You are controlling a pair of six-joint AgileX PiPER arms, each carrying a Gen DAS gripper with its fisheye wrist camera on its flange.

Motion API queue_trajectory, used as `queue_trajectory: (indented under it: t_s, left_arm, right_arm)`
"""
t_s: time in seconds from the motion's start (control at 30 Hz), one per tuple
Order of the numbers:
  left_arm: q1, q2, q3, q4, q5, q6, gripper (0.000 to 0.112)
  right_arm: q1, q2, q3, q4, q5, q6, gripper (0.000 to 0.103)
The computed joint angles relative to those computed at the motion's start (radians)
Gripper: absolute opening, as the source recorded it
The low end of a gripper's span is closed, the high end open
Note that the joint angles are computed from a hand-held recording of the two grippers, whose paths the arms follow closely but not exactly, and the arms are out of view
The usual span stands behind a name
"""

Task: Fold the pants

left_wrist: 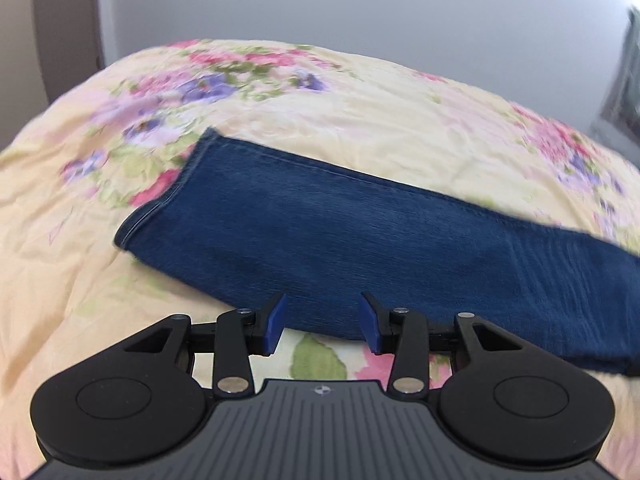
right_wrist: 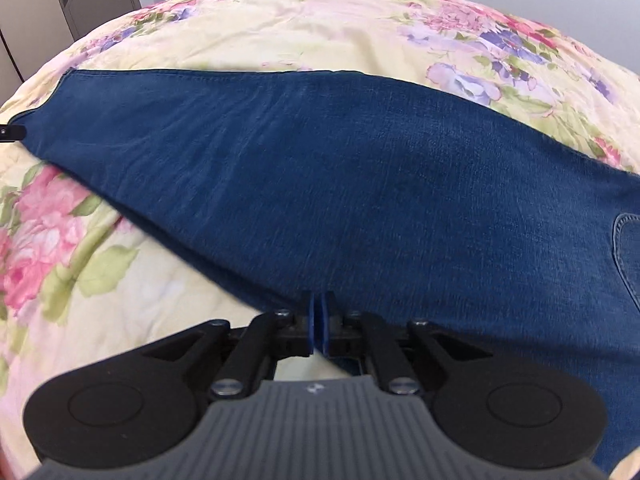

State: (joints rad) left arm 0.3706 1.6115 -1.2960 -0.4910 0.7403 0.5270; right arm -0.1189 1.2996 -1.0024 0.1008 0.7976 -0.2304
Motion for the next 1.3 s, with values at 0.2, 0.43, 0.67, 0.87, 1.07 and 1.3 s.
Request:
queue_trajectory:
  t_s: [0.2, 0.43, 0.67, 0.87, 1.07, 1.3]
  left_arm:
    - [0.208, 0.045, 0.026, -0.355, 0.119, 0.042, 0.059]
    - [0.367, 0.111, 0.127, -0.682, 0.112, 0.074, 0.065]
    - [0.341, 0.233, 0.041, -0.703, 0.008, 0.105, 0.061]
    - [0.273, 0.275, 0.009, -0.739, -0.068, 0.233, 0.061]
    - [0.257, 0.314, 0.016, -0.868, -0.096, 0.403, 0.061]
    - [0.227, 0.321, 0.011, -0.912, -0.155, 0.439, 0.041]
  right_arm:
    - [0.067, -0.047, -0.041, -0.043, 0.008, 0.063, 0.002]
    - [0.196, 0.093, -0.166, -0.149, -0.062, 0.241, 0.004]
    - [0.227, 0.244, -0.276, -0.172, -0.08, 0.295, 0.004]
    - [0.208, 0.422, -0.423, -0.19, -0.1, 0.345, 0.004]
    - [0.204, 0.64, -0.687, -0.261, -0.057, 0.428, 0.0]
    - [0.177, 0.755, -0.851, -0.231, -0.006, 0.457, 0.0]
